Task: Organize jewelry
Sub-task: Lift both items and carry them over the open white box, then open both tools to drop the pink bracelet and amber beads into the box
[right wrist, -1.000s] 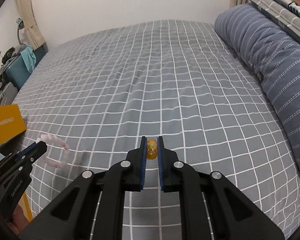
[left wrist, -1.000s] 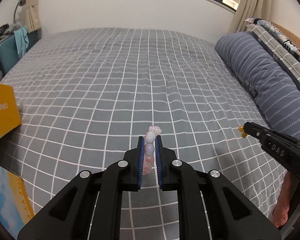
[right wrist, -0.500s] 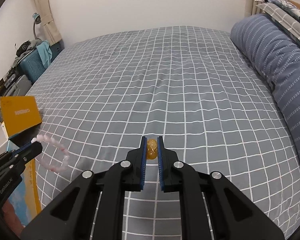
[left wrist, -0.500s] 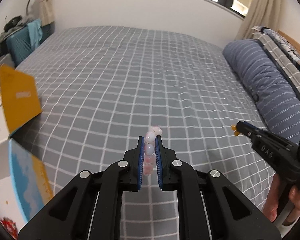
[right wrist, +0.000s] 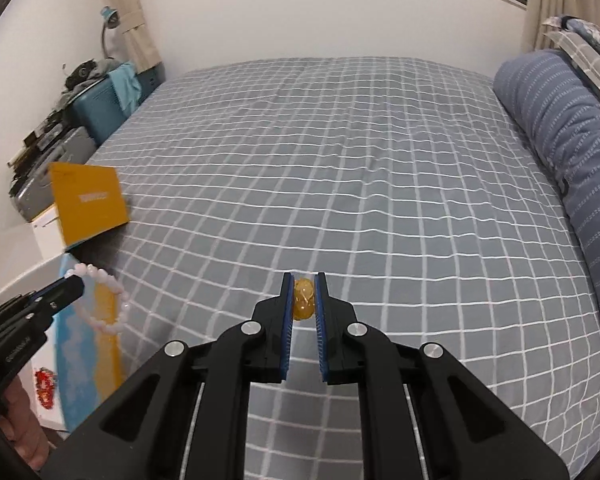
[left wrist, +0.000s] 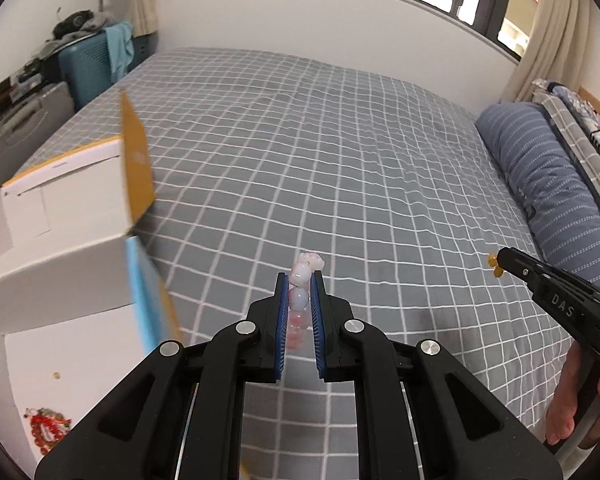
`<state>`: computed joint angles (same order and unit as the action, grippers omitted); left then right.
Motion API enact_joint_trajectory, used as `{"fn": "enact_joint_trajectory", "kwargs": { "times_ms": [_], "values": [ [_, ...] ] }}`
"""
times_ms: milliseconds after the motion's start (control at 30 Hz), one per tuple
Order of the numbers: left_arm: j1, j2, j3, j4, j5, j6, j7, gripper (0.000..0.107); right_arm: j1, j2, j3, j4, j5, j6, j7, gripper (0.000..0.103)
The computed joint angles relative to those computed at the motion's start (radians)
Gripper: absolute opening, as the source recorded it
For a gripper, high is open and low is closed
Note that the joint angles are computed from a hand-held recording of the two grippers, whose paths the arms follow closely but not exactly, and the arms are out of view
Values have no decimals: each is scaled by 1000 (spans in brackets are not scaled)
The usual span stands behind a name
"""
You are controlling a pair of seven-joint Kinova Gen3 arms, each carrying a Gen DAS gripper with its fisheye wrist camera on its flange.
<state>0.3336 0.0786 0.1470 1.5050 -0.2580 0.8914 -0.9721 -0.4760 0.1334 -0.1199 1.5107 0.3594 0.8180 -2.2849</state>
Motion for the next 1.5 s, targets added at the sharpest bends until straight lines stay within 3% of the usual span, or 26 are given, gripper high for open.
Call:
{"fn": "enact_joint_trajectory", "kwargs": {
  "times_ms": [433, 900, 1200, 1500],
  "values": [
    [-150, -208, -27, 116, 57, 18, -101, 10, -191, 87, -42, -188, 68, 115, -71, 9],
    [-365, -388, -138, 254, 145, 37, -275, 10, -429, 273, -6, -477, 86, 199, -21, 9],
    [-446, -432, -196, 341, 177, 54, -369, 11, -535, 378, 36, -587, 53, 258, -3, 9],
    [-491, -431, -206, 409, 189, 60, -407, 11, -557, 448, 46, -638, -8, 316, 22, 9]
  ]
}}
